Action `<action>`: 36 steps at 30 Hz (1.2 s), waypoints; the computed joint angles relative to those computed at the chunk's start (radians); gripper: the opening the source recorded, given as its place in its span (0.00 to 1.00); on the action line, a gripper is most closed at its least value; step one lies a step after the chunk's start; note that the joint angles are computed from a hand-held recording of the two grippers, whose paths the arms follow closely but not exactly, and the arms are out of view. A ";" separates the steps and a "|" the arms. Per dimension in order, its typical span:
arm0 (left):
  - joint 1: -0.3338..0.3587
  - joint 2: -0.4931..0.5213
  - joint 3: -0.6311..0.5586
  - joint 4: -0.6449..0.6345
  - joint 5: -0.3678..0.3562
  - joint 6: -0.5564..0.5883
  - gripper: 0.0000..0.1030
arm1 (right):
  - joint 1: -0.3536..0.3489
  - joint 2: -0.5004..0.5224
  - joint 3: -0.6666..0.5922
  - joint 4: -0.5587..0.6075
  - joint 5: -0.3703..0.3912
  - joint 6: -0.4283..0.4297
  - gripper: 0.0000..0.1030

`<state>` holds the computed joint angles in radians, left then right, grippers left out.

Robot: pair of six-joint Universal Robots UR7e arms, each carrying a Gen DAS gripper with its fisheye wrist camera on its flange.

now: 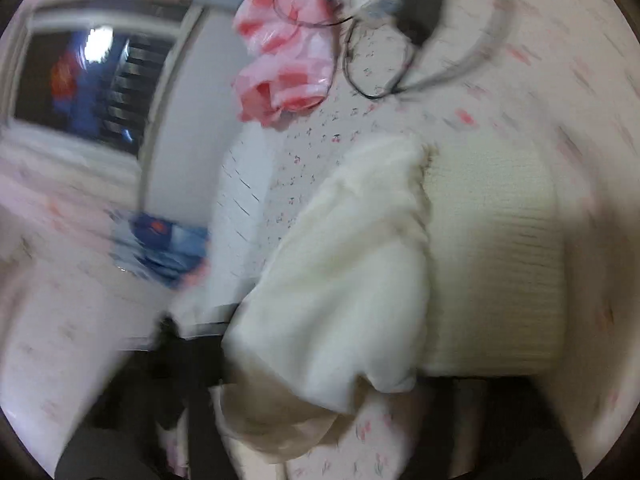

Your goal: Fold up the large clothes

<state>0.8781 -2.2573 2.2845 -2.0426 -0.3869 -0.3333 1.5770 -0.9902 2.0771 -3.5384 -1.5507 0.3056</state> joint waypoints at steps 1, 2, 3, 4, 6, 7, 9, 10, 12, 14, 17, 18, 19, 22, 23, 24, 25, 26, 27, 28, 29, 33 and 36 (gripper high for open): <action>-0.009 -0.007 0.005 -0.018 0.007 0.004 0.94 | 0.044 0.001 -0.070 0.055 -0.057 -0.028 0.18; -0.020 -0.015 0.012 -0.052 0.014 0.020 0.94 | 0.076 -0.001 -0.109 0.068 -0.073 -0.068 0.16; -0.031 -0.022 0.020 -0.100 0.019 0.042 0.94 | 0.114 0.000 -0.162 0.071 -0.078 -0.130 0.15; -0.049 -0.034 0.031 -0.142 0.031 0.060 0.94 | 0.140 -0.009 -0.177 0.059 -0.084 -0.168 0.15; -0.071 -0.051 0.043 -0.197 0.033 0.092 0.94 | 0.192 -0.005 -0.263 0.058 -0.091 -0.272 0.14; -0.071 -0.054 0.039 -0.191 0.028 0.094 0.94 | 0.202 0.007 -0.302 0.057 -0.101 -0.298 0.14; -0.054 -0.057 0.030 -0.173 -0.005 0.100 0.94 | 0.185 0.030 -0.347 0.042 -0.140 -0.297 0.15; -0.037 -0.053 0.022 -0.144 -0.024 0.095 0.94 | 0.162 0.042 -0.350 0.029 -0.177 -0.281 0.15; 0.011 -0.038 -0.003 -0.071 -0.069 0.087 0.94 | 0.104 0.052 -0.337 0.097 -0.259 -0.196 0.21; 0.047 -0.036 -0.022 -0.003 -0.105 0.076 0.94 | 0.020 0.029 -0.267 0.194 -0.265 -0.028 0.33; 0.073 -0.073 -0.077 0.191 -0.144 -0.014 0.94 | -0.086 -0.019 -0.056 0.078 -0.059 0.035 0.36; 0.048 -0.118 -0.098 0.296 -0.123 -0.085 0.94 | -0.091 -0.041 0.021 0.038 0.006 -0.023 0.39; 0.017 -0.154 -0.116 0.401 -0.099 -0.161 0.94 | -0.078 -0.071 0.104 0.032 0.051 -0.098 0.51; -0.045 -0.237 -0.207 0.715 -0.095 -0.384 0.94 | 0.022 -0.120 0.283 0.113 0.090 -0.268 0.75; -0.051 -0.244 -0.236 0.809 -0.110 -0.452 0.94 | 0.059 -0.124 0.306 0.164 0.082 -0.289 0.76; -0.030 -0.242 -0.262 0.881 -0.137 -0.481 0.94 | 0.099 -0.121 0.331 0.206 0.080 -0.306 0.76; -0.035 -0.236 -0.287 0.985 -0.132 -0.553 0.94 | 0.137 -0.104 0.345 0.245 0.078 -0.316 0.76; -0.038 -0.236 -0.306 1.090 -0.129 -0.615 0.94 | 0.188 -0.081 0.343 0.305 0.050 -0.317 0.76; -0.048 -0.238 -0.325 1.195 -0.130 -0.679 0.94 | 0.245 -0.051 0.332 0.349 0.005 -0.307 0.76; -0.056 -0.234 -0.342 1.286 -0.133 -0.742 0.94 | 0.280 -0.025 0.325 0.382 -0.012 -0.300 0.76; -0.048 -0.236 -0.353 1.334 -0.148 -0.772 0.94 | 0.307 -0.012 0.310 0.417 -0.026 -0.296 0.76; 0.087 -0.279 -0.300 1.125 -0.229 -0.580 0.94 | 0.368 0.039 0.287 0.451 0.003 -0.280 0.76; 0.258 -0.223 -0.223 0.900 -0.349 -0.322 0.94 | 0.371 0.066 0.278 0.388 0.016 -0.249 0.27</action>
